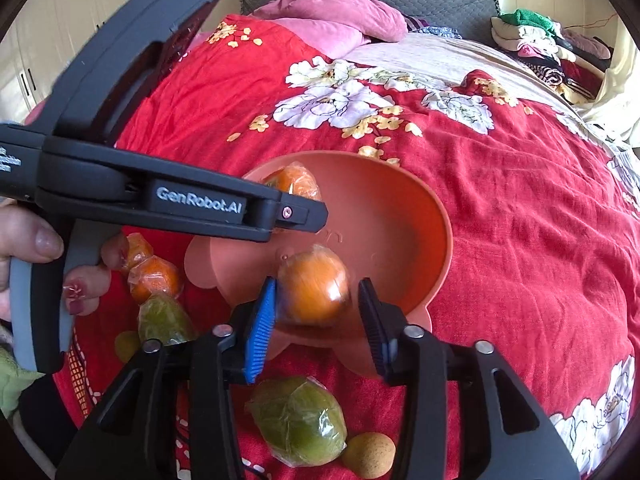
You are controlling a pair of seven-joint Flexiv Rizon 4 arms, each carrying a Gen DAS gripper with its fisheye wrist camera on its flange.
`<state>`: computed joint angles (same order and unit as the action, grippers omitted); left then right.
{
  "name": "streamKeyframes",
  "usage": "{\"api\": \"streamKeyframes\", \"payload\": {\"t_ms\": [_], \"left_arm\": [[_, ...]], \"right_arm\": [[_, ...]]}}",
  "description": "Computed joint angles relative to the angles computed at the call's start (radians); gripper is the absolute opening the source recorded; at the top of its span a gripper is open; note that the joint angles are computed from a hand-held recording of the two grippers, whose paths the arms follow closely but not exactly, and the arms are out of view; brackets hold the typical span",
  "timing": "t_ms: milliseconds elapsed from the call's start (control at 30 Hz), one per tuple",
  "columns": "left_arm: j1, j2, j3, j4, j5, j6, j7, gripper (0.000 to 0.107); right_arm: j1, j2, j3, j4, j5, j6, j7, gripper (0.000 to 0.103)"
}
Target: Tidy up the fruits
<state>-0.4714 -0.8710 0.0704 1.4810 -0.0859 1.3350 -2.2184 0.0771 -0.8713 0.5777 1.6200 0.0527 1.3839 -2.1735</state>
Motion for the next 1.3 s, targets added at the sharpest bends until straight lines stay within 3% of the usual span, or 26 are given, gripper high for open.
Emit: {"api": "streamKeyframes", "payload": {"t_ms": [533,933,1033,1300], "left_arm": [[-0.023,0.018,0.029,0.013,0.015,0.009,-0.035,0.043],[-0.088,0.073,0.114,0.062,0.088,0.017,-0.133,0.064],[-0.102,0.091,0.132,0.083,0.114,0.033,-0.158,0.075],[-0.159,0.138,0.199,0.116,0.192,0.026,-0.242,0.085]], "right_arm": [[-0.054,0.043,0.050,0.050,0.046,0.010,-0.038,0.055],[-0.064,0.056,0.056,0.070,0.057,0.040,-0.025,0.070],[-0.066,0.058,0.056,0.076,0.054,0.053,-0.014,0.075],[-0.083,0.060,0.063,0.088,0.035,0.089,0.029,0.085]]}}
